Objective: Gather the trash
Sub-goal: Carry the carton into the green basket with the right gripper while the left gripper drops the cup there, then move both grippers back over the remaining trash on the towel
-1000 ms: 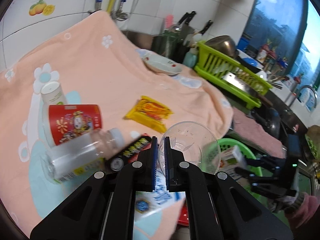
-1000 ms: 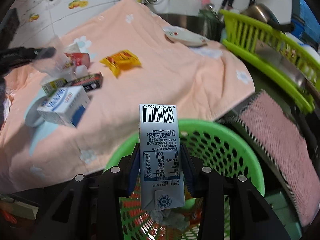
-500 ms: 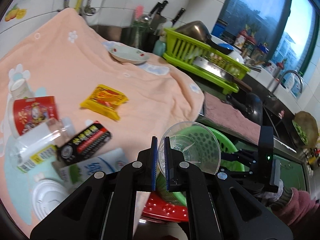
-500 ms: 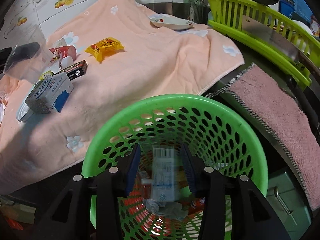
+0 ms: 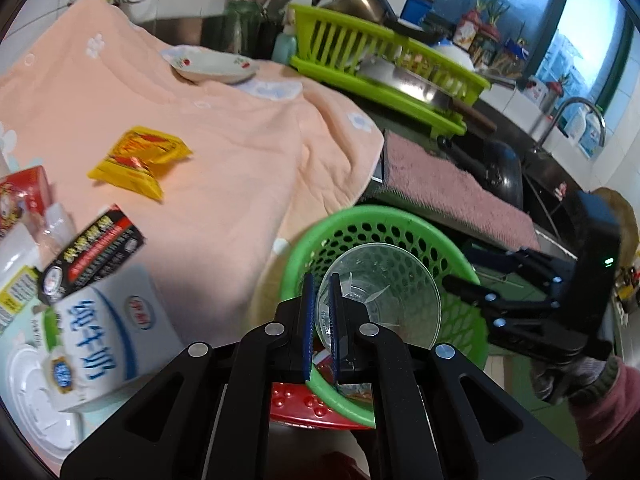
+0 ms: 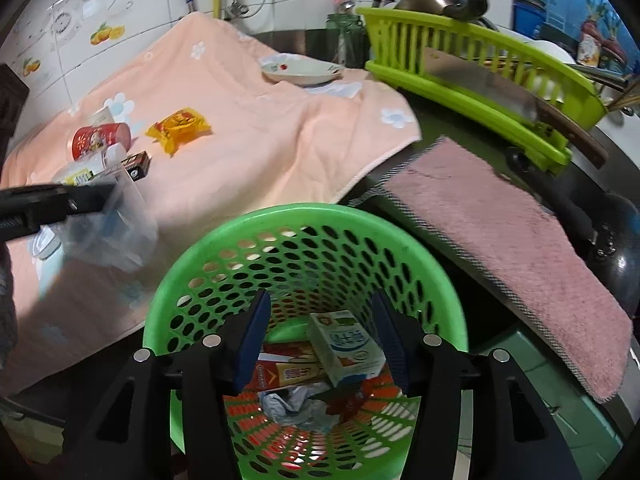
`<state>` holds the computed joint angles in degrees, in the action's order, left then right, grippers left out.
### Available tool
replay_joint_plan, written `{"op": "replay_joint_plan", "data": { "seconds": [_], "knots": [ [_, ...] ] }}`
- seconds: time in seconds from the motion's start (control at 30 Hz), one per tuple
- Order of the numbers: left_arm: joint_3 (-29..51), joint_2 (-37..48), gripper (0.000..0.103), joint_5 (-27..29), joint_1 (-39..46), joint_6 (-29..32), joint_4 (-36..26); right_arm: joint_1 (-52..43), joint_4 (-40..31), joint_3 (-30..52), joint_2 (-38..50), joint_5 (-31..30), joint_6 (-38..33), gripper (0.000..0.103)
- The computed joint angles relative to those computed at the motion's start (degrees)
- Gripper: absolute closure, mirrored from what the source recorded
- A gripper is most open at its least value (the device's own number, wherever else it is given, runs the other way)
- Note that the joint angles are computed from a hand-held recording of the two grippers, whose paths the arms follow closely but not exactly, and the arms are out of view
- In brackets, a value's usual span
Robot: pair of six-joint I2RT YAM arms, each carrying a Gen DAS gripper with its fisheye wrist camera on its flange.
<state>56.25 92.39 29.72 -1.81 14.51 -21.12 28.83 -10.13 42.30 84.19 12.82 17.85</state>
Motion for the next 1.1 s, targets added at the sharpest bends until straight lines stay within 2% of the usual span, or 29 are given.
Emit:
{"op": "replay_joint_plan", "data": {
  "seconds": [0.4,0.57,0.63,0.73,0.83,0.93,1.1],
  "knots": [
    [-0.80,3.95,0.093,-2.43,-5.20,-3.19,3.33,-0.89,-0.34,-2.99,-4.64,0.43,0.42,0.050],
    [-1.61,3.07,0.075,-1.96,-4.99,-2.98,3.75,-0.47,-0.30,-2.94,-4.72,0.54,0.75,0.050],
    [-2.01,2.34,0.074,-1.65,-4.47,-2.68,3.59,-0.11,-0.41,-2.77,-4.73,0.75,0.83,0.050],
    [-2.64,1.05,0.066,-1.57,-3.80,-2.51,3.52,0.61,-0.52,-2.36,-4.47,1.13,0.97,0.048],
    [-3.70,-0.78,0.065,-1.65,-3.11,-1.97,3.58,1.46,-0.68,-1.76,-4.09,1.43,1.28,0.047],
    [-4.67,-2.88,0.058,-2.62,-2.11,-1.47,3.44,2.28,-0.92,-1.00,-3.65,1.81,1.28,0.046],
    [-5.60,-5.77,0.055,-3.09,1.40,-0.12,2.37,3.94,-1.18,0.82,-2.50,2.29,1.36,0.043]
  ]
}}
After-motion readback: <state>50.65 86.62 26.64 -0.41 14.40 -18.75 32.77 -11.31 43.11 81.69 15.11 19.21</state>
